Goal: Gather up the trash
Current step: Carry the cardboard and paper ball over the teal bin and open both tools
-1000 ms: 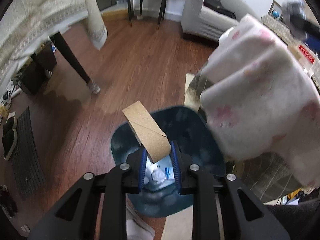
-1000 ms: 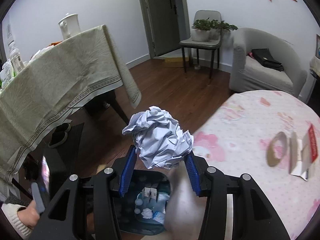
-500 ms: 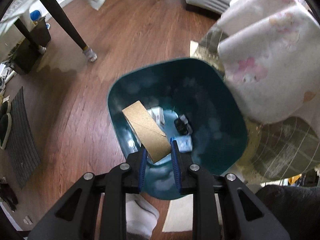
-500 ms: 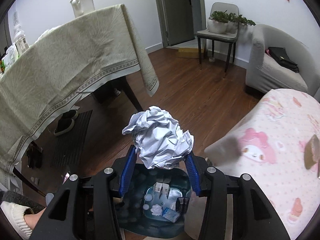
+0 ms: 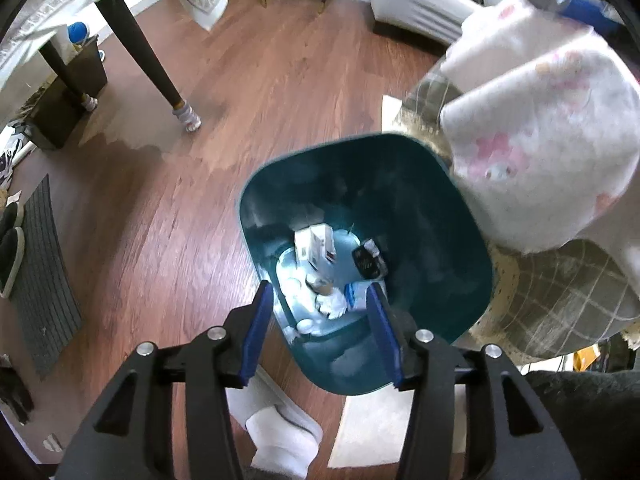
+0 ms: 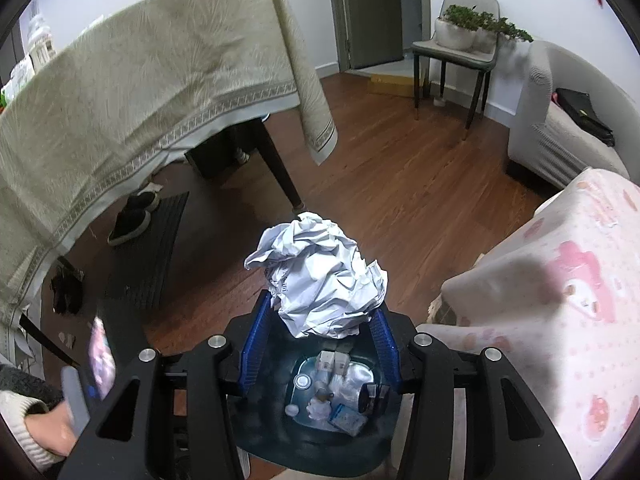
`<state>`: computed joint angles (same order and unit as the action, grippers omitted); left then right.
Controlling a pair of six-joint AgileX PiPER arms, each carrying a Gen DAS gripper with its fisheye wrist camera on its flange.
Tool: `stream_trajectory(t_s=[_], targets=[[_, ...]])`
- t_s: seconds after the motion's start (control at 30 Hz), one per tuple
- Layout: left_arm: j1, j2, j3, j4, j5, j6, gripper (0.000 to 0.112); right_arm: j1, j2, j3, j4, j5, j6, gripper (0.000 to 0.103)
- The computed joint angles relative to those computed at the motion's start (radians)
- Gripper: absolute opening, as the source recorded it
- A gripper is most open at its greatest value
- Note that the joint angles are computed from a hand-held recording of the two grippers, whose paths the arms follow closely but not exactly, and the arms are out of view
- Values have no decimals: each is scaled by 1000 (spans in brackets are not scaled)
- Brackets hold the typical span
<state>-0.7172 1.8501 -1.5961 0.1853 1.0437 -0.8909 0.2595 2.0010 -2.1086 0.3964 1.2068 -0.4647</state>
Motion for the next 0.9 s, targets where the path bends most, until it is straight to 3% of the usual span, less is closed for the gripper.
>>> stream_trajectory(t_s=[0.23,0.43,0.63,0.9], targets=[[-2,-67,-4,94,11,-82,55,41,18,28,-47,-14,17,49],[10,-120,-22,151,33,-115,50,61,40,59,-79,-17,21,49],[11,-150,-53,195,46,-141,37,83,31,130,-108,-41,15,49],[-2,-176,-125,242,54,-155,33,102,39,202,-159,-57,13,49]])
